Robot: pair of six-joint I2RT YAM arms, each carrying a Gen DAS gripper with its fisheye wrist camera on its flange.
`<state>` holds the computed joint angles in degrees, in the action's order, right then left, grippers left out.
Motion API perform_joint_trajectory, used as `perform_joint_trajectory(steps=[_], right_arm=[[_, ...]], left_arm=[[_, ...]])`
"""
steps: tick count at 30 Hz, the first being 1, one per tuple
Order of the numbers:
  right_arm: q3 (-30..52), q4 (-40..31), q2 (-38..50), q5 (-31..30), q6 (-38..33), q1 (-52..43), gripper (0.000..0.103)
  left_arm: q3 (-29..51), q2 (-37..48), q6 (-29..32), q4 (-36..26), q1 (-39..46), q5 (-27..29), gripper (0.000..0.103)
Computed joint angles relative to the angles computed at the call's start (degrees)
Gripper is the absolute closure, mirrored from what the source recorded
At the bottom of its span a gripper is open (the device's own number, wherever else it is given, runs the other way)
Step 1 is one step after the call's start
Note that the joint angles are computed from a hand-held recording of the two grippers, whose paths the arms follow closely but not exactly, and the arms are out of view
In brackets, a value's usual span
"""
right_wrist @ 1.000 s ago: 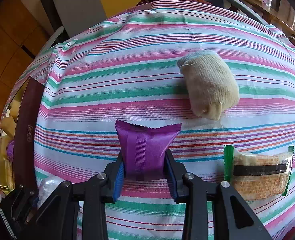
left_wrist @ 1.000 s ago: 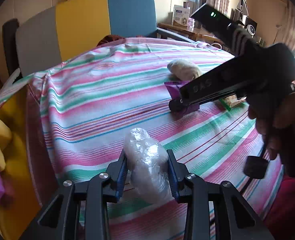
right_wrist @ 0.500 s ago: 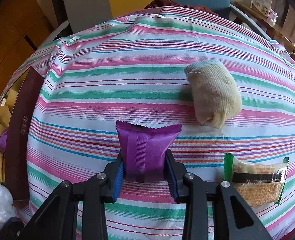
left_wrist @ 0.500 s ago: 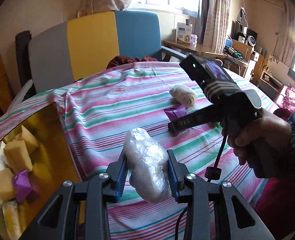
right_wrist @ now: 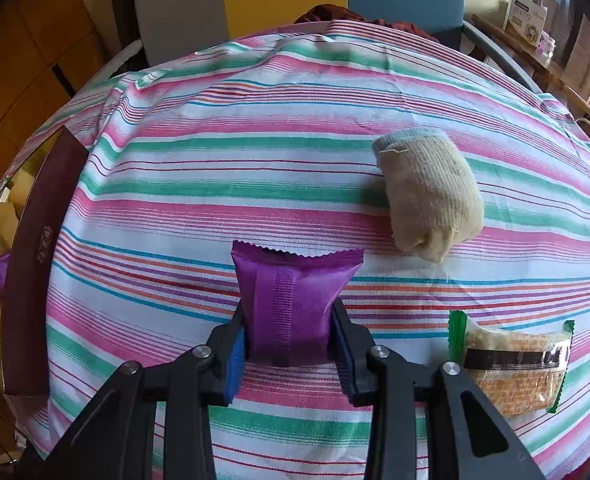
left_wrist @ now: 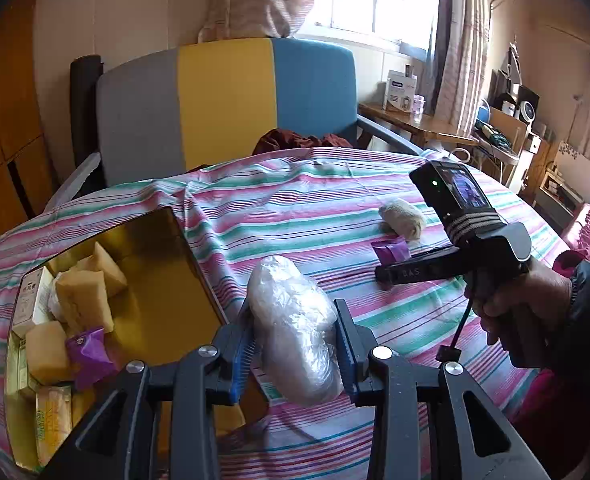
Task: Organize objects
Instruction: 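Carry the white wrapped ball into the tray with the left gripper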
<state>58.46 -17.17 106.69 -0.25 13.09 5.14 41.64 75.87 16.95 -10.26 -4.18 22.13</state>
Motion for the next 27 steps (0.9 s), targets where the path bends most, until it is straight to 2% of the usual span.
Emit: perform_joint_trajectory(steps=[3,16,27], right_arm=[[-1.69,0.24,-1.72,0.38,-0.58,-0.16,0.065],[-0.05,1.34,0.63,2.98,-0.6,1.79,0.066],[1.28,-0.46,0.64,4.21,-1.8,2.09,0.066]], left_arm=[[0.56,0.66,0.14,-0.18,1.72,0.85,0.066],[2.75,4.32,1.21,-1.37,9.27,4.17,0.066],[12.36,12.97,5.29,-7.44,30.22,10.75,0.066]])
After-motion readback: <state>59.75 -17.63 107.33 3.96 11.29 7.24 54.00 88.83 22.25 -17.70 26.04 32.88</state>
